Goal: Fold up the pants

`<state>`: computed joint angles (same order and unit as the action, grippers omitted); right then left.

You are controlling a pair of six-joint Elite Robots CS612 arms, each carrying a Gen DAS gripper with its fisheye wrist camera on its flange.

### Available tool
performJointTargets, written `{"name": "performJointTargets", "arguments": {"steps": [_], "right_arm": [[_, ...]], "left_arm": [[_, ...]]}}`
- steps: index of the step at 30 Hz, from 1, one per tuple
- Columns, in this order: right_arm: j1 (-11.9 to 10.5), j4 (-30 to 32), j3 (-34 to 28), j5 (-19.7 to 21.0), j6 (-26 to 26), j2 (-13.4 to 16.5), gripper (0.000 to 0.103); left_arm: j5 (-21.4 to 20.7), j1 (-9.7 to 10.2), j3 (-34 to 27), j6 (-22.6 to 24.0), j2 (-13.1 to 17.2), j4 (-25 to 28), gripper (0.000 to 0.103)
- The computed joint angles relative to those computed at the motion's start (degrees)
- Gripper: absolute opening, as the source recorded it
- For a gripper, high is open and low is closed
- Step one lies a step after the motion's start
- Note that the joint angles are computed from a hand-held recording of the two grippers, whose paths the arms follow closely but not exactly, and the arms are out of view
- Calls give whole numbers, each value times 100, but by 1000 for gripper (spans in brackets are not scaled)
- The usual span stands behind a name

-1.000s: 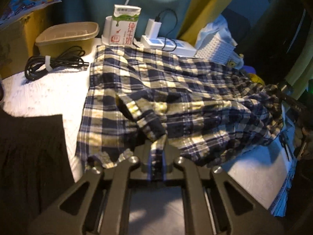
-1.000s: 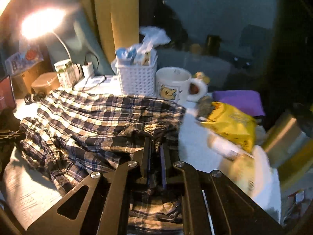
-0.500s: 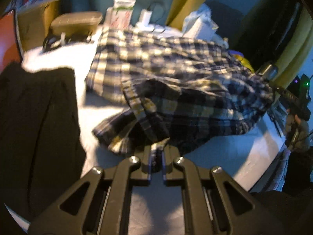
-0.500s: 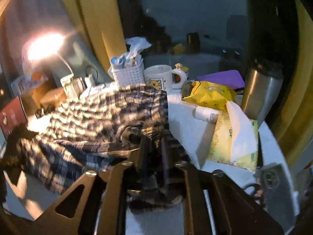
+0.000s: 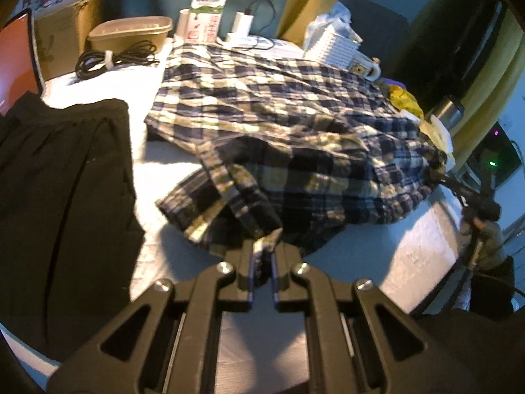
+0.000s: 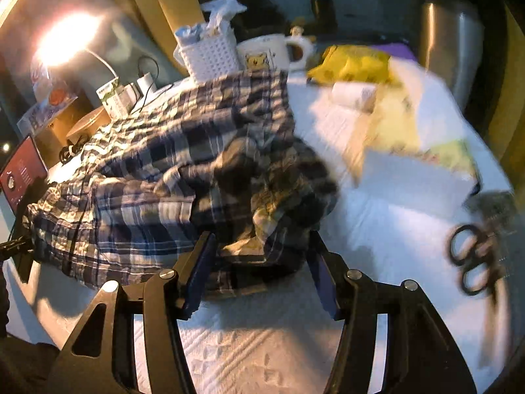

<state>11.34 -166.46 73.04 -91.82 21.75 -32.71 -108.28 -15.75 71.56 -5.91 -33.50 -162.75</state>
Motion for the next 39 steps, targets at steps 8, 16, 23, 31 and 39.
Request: {"name": "performJointTargets", "arguments": {"steps": [8,16,23,31,39], "right_arm": [[175,-513,290,-695,-417,-390,5],[287,233,532,-1204,-584,-633,5],[326,660,536,-1477,-357,-507,5],[339,445,614,-1572,-338,-570,5],[335,339,664,-1598,-126,-593,6]], "left_arm": [[-487,60,346,277,-271,-295,7],[-813,60,784,241,-396,39,8],[-522,196,1063,-13,-529,-185,14],[-15,257,614,-150,-230,-523,20],[64,105,223,-83,34,-92,44]]}}
